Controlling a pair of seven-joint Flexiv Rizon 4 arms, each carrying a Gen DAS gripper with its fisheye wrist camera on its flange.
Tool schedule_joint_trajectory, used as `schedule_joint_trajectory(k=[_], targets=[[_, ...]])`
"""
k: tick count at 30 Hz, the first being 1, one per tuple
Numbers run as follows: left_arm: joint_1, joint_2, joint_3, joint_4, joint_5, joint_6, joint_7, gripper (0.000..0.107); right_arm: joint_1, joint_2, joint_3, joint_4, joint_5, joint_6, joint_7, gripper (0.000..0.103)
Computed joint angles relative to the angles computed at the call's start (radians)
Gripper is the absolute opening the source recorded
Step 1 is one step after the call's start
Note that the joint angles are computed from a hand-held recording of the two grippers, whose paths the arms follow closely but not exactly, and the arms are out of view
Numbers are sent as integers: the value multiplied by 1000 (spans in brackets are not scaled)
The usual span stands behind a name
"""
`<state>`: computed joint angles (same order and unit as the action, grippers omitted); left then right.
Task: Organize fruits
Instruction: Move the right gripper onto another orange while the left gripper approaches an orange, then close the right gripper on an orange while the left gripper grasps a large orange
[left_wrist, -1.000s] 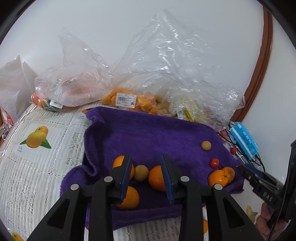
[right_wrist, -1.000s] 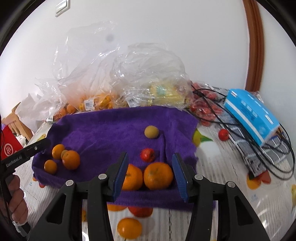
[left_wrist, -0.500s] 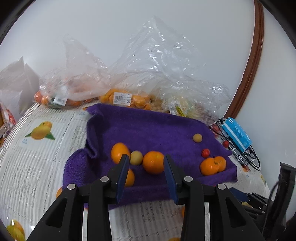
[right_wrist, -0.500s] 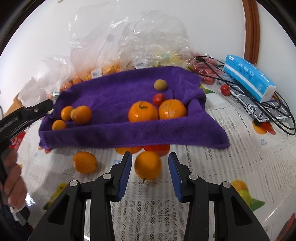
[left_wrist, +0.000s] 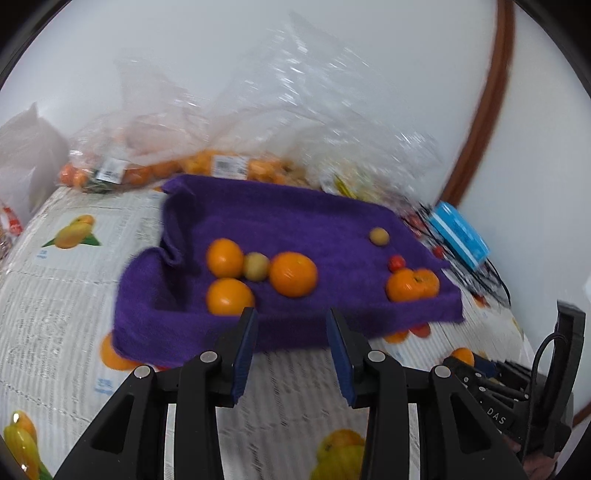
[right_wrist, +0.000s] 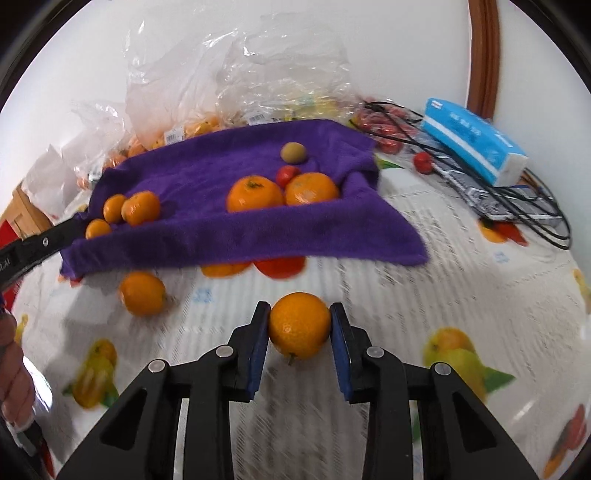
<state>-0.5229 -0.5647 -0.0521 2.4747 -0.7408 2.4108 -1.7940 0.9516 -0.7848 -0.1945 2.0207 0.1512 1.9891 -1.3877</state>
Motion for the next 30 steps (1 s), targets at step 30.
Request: schedule_joint_trajectory(k=[30], targets=[[-76,-60,66,-176,61,-288,158,35,-134,10,132,25,-25,61,21,32]])
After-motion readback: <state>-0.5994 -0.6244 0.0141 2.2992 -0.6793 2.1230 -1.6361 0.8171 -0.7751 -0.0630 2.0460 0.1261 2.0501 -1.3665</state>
